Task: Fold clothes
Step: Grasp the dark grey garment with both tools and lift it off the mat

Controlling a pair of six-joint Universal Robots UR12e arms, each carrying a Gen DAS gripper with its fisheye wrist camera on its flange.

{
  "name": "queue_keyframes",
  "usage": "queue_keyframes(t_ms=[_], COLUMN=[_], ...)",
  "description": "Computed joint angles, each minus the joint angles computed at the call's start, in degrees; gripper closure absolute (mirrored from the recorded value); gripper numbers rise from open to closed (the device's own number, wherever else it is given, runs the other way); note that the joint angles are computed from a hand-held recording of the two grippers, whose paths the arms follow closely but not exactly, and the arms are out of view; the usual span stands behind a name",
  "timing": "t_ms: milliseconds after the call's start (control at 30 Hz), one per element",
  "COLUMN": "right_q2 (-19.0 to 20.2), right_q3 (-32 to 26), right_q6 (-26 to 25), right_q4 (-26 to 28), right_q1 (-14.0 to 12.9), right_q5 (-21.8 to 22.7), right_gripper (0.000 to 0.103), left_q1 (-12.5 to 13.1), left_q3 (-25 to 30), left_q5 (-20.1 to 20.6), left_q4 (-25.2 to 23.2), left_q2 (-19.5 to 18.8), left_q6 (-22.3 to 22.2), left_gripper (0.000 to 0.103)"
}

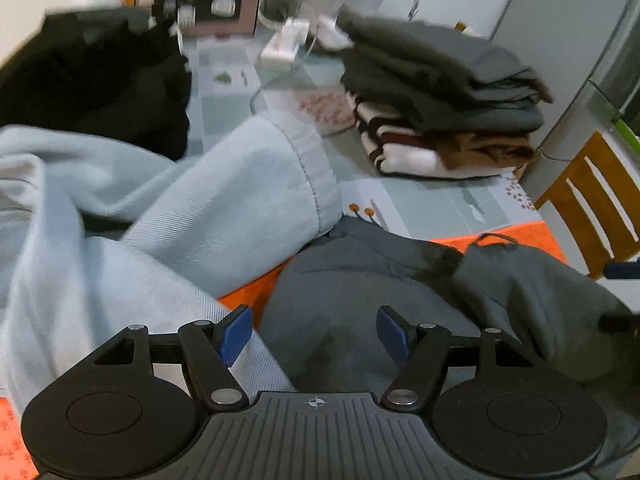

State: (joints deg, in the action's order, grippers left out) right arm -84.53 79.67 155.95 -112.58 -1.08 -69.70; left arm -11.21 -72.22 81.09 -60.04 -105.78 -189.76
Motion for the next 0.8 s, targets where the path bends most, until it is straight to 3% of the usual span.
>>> queue_keyframes(t_ms=[133, 267, 333, 400, 433, 467, 533, 600, 800], right_q2=[3.6, 7.1, 7.9, 8.5, 8.2, 7.6, 6.4, 4.7, -0.8], right_q3=[-3.6, -6.7, -7.3, -7.8, -7.4, -6.6, -5.1, -3.4, 1.3], right_q6=[-3.4, -3.3, -2.6, -1.4, 0.0, 1.5, 4.4, 7.7, 14.8], right_q4=[3.2, 6.4, 7.5, 8.4, 7.8, 6.2, 3.1, -0.5, -8.7], right_q1=[1.1, 1.8, 1.6, 1.3, 0.9, 0.3, -0.7, -2.0, -6.3], right_q5=[1.6, 2.5, 3.1, 3.8, 4.2, 4.3, 4.2, 3.1, 1.4], right_gripper=[0.016, 0.019, 0.04, 0.092, 0.097, 0.098, 0.098, 0.099, 0.099], left_q1=[0.6, 0.6, 0.9, 1.3, 1.3, 1.3, 1.5, 1.6, 0.5], left_q3=[3.8, 6.9, 7.3, 7.1, 6.9, 6.5, 5.4, 4.5, 3.5], left_q5=[-1.9, -2.0, -4.1, -6.3, -6.3, -6.2, -6.6, -6.8, -6.6], left_q4=[-5.0, -9.1, -10.0, -10.1, -9.8, -9.2, -7.3, -5.7, 0.3], left_q2=[-3.0, -5.6, -6.1, -6.4, -6.3, -6.2, -5.6, -4.8, -2.6], left_q6=[-1.4, -1.9, -3.0, -4.4, -4.8, -5.2, -7.2, -9.6, -11.6], left_gripper=[0.036, 0.036, 0.036, 0.04, 0.05, 0.067, 0.083, 0.09, 0.095])
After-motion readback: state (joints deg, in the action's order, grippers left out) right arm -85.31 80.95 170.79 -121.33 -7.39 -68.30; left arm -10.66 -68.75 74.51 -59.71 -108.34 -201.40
